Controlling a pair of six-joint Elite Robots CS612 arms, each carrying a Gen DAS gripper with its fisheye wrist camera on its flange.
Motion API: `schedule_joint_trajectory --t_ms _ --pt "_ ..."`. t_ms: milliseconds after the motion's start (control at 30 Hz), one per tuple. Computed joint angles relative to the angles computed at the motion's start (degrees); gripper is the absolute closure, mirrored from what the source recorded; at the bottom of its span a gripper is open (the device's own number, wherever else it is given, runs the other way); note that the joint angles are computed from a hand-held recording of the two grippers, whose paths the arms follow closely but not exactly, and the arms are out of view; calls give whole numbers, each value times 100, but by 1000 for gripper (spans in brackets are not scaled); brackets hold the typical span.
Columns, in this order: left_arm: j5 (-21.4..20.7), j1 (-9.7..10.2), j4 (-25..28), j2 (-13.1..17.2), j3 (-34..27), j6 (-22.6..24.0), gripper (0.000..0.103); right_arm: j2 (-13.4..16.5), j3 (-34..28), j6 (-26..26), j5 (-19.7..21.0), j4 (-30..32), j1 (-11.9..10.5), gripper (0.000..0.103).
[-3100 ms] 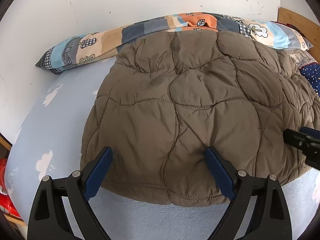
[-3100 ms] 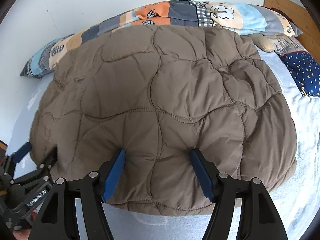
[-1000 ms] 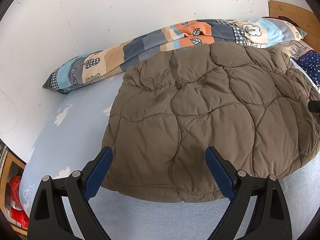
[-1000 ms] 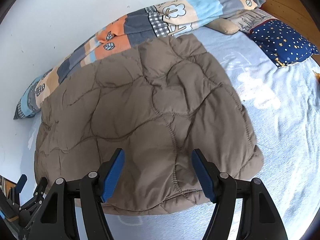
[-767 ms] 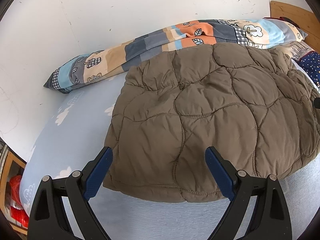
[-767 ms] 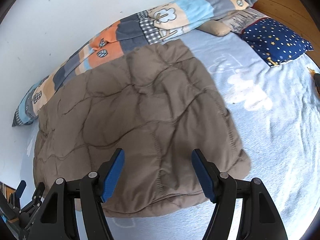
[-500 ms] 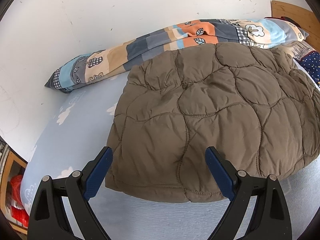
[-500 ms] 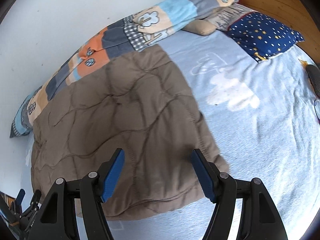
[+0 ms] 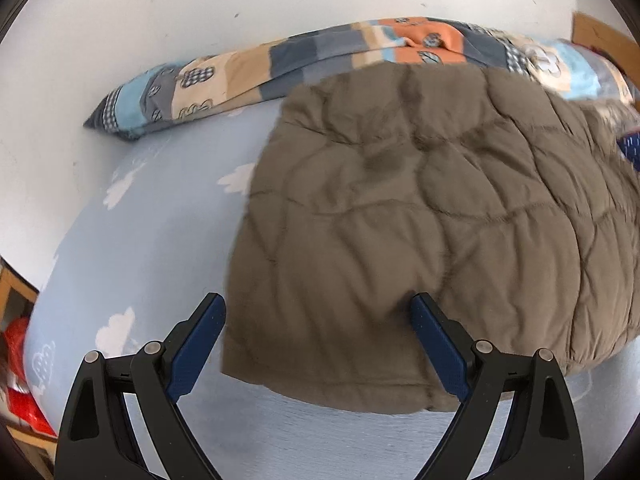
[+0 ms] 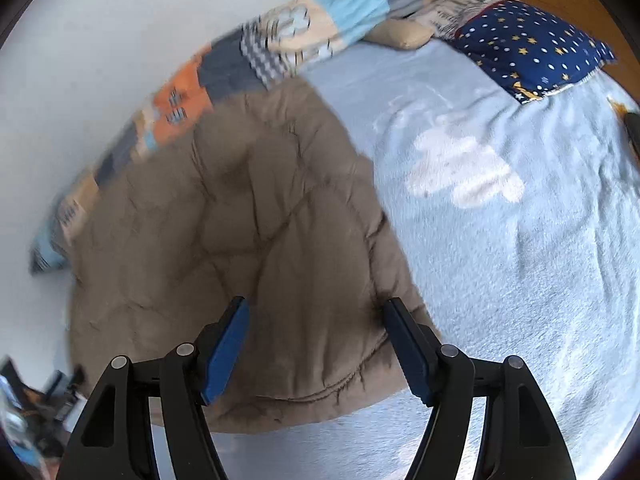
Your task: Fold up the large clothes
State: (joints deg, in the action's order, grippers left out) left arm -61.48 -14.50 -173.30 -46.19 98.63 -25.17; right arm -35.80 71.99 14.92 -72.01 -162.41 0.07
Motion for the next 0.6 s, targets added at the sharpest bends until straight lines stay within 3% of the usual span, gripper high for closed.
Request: schedule_joint_trajectory --t_ms 200,300,367,500,600 --pt "189 214 -684 -147 215 -435 10 -119 276 475 -76 -752 -175 29" --pt "138 324 -488 -146 182 -733 10 -101 318 659 -38 -769 -259 29" --pt "6 401 -249 -102 112 -836 10 -63 294 701 49 -641 -303 35" --pt "37 398 228 12 -51 -642 10 5 182 591 1 -312 -283 52" --pt "197 350 502 77 -138 -495 10 79 59 385 82 12 -251 53"
